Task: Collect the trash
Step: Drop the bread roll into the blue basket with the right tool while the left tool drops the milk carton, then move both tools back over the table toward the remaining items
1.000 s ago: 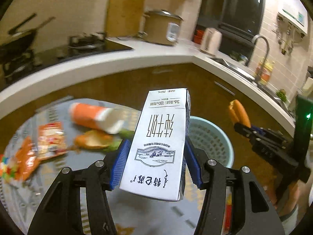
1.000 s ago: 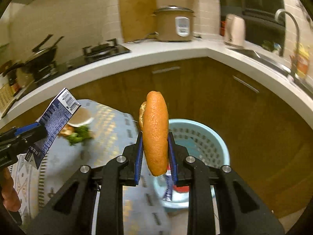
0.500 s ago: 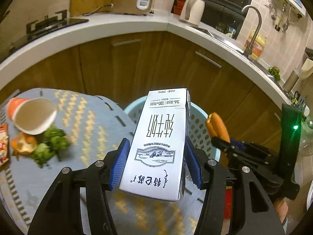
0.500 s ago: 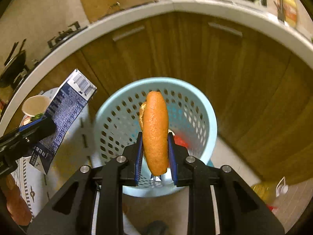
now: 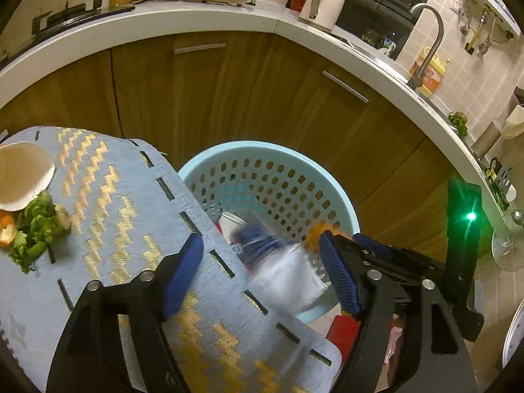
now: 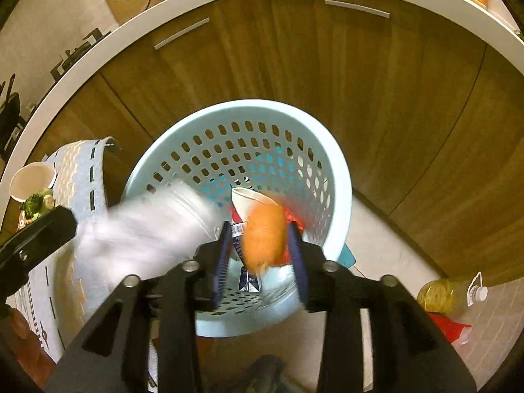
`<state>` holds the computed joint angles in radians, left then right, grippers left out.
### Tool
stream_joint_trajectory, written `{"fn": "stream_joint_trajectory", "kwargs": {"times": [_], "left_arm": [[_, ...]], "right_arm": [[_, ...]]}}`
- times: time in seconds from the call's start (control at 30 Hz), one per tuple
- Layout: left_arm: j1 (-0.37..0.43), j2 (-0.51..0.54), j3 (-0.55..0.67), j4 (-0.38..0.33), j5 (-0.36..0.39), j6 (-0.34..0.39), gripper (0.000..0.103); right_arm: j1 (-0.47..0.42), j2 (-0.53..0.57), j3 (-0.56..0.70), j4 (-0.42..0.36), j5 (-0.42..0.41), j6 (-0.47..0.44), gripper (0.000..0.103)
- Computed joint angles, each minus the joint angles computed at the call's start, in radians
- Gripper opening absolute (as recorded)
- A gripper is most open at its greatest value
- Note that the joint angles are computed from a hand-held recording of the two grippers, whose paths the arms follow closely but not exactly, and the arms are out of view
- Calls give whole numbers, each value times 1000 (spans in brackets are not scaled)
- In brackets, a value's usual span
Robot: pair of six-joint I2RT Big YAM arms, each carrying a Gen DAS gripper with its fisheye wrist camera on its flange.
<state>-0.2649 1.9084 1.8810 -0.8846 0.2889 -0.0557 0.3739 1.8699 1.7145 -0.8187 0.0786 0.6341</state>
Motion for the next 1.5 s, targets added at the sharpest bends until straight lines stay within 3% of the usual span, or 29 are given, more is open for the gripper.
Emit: {"fn": "stream_joint_trajectory", "kwargs": {"times": [0.07, 0.37, 0.67, 1.07, 1.3, 1.5], "left_arm": [[6, -9, -9, 6, 0, -2, 72], [53, -78, -95, 53, 19, -31, 72], [145, -231, -256, 145, 1, -52, 72], [382, -422, -416, 218, -103, -66, 72], [504, -418, -418, 212, -135, -57, 72], [555, -348, -367, 169, -89, -14, 70]], "right_arm": [[0, -8, -6, 8, 14, 0, 47], [16, -28, 11, 20, 24, -14, 47], [96, -27, 97, 37, 31, -83, 47], [243, 135, 406, -49, -5, -214, 47], [282, 261, 621, -148, -11, -251, 47], [298, 342, 751, -222, -14, -264, 47]]}}
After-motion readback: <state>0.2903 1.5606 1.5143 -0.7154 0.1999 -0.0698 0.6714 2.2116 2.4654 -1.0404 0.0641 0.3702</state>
